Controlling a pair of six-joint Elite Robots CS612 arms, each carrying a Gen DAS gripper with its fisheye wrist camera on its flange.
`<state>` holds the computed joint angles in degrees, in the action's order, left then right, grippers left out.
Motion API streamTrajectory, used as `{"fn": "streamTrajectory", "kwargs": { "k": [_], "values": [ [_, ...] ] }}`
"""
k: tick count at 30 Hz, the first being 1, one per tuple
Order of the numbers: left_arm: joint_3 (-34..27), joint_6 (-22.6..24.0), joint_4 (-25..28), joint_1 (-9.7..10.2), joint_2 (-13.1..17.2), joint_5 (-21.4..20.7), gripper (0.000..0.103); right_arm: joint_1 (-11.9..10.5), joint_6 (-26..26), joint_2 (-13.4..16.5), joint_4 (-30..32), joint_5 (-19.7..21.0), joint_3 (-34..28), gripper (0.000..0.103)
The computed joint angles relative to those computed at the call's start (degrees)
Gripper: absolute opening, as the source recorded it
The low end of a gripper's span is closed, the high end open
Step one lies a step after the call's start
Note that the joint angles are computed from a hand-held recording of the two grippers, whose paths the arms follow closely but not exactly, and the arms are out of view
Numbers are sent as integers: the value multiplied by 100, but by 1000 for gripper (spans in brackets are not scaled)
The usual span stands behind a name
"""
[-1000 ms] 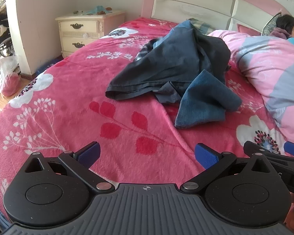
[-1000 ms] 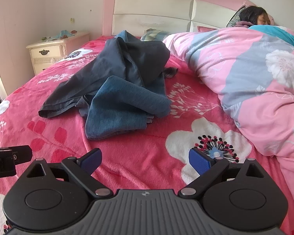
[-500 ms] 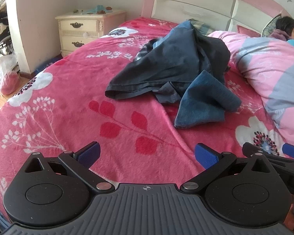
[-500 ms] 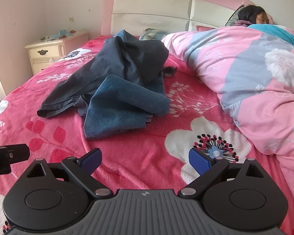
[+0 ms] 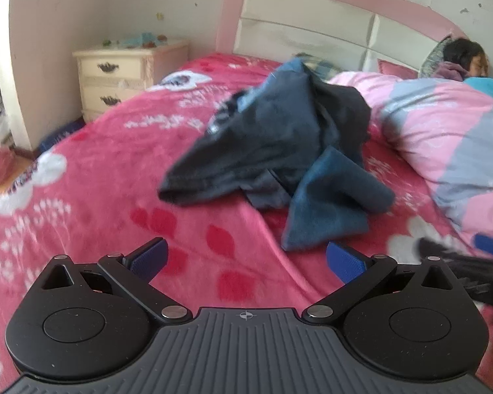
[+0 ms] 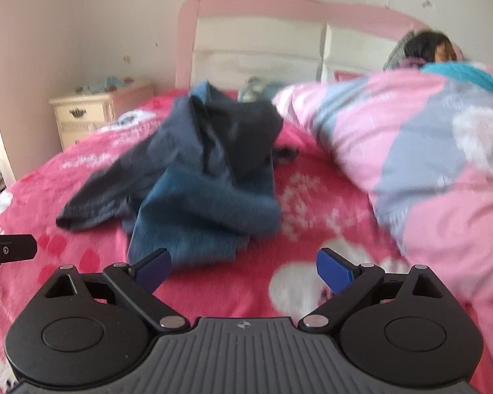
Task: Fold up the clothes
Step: 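Reach both tools into the pile and close on the dark navy trousers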
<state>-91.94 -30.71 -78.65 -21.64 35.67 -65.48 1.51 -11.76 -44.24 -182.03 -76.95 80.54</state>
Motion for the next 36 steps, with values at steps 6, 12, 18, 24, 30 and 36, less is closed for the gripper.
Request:
{"fn": "streamTrajectory", "kwargs": {
  "k": [6, 12, 18, 24, 30, 36],
  "values": [
    [446, 328, -762, 184, -56, 144, 103, -13, 52, 472, 57, 409, -874, 98],
    [1304, 1022, -1753, 429, -429, -342, 103, -28, 635, 1178, 397, 784, -2238, 97],
    [2773, 1512, -3148, 605, -1043, -1043, 103, -27, 768, 2096, 1360, 1025, -4045, 81],
    [4318, 966, -4288, 642, -1600, -1362, 103, -41, 812, 2955, 2808, 1172, -5772, 52],
    [5690, 573, -4533, 599, -2153, -925, 76, -84, 1113, 3030, 3076, 1167, -5829, 49],
    [5627, -7, -4171, 650, -2118, -896, 2, -158, 805, 2626, 2685, 1247, -4964, 49]
  ]
}}
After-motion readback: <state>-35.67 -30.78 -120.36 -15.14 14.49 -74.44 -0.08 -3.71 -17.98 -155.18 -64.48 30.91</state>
